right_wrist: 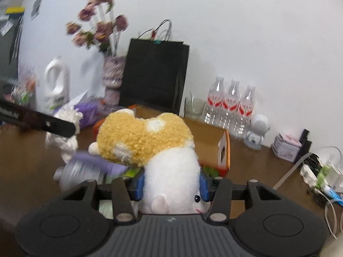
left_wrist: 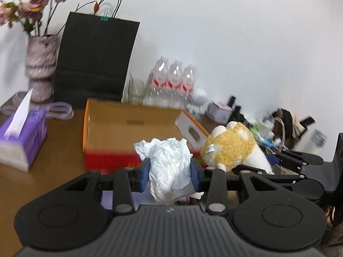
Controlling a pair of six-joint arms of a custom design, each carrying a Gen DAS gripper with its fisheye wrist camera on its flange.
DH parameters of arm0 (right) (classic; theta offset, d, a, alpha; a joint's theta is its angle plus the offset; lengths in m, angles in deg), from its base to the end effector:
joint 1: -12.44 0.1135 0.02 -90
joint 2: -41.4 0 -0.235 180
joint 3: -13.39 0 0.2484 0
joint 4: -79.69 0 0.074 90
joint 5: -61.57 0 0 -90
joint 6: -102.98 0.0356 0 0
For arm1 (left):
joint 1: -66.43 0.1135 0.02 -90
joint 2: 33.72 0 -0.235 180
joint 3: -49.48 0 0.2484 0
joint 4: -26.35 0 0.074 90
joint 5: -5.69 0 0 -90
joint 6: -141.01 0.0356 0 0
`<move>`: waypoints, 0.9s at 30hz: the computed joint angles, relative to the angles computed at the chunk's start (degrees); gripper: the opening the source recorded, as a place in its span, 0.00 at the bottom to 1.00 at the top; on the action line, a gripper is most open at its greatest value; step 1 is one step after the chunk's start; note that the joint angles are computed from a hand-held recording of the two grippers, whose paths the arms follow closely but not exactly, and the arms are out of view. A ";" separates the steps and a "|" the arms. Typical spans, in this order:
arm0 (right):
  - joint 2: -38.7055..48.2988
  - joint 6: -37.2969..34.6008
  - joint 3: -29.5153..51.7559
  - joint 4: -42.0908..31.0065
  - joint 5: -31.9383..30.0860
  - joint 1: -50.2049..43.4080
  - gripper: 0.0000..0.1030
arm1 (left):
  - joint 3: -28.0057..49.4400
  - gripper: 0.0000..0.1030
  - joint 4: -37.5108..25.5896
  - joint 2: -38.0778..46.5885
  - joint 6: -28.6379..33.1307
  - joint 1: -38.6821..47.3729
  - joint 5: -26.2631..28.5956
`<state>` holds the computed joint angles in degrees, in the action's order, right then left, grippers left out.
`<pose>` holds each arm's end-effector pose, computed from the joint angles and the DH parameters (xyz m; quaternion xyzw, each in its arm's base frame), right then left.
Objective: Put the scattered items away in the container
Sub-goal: 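Carry the plush toy and tissue in both tools over the cardboard box, then open both tools to drop the plush toy and tissue into the box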
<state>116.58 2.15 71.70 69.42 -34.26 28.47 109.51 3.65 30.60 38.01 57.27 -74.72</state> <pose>0.2825 0.0849 0.2187 -0.2237 0.8227 0.0670 0.5183 0.2588 -0.0477 0.2572 0.0152 0.8506 -0.1700 0.4973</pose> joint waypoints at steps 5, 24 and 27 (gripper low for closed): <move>23.11 3.26 23.19 -2.53 1.98 0.23 0.45 | 19.76 0.39 1.56 24.23 -0.33 3.66 1.90; 64.87 7.00 75.90 -29.91 2.81 -0.09 0.74 | 51.76 0.84 -13.48 56.44 -2.21 4.62 -1.92; 58.39 6.92 67.44 -24.72 2.89 -0.13 0.83 | 47.02 1.00 -10.73 51.76 -1.71 3.98 -3.40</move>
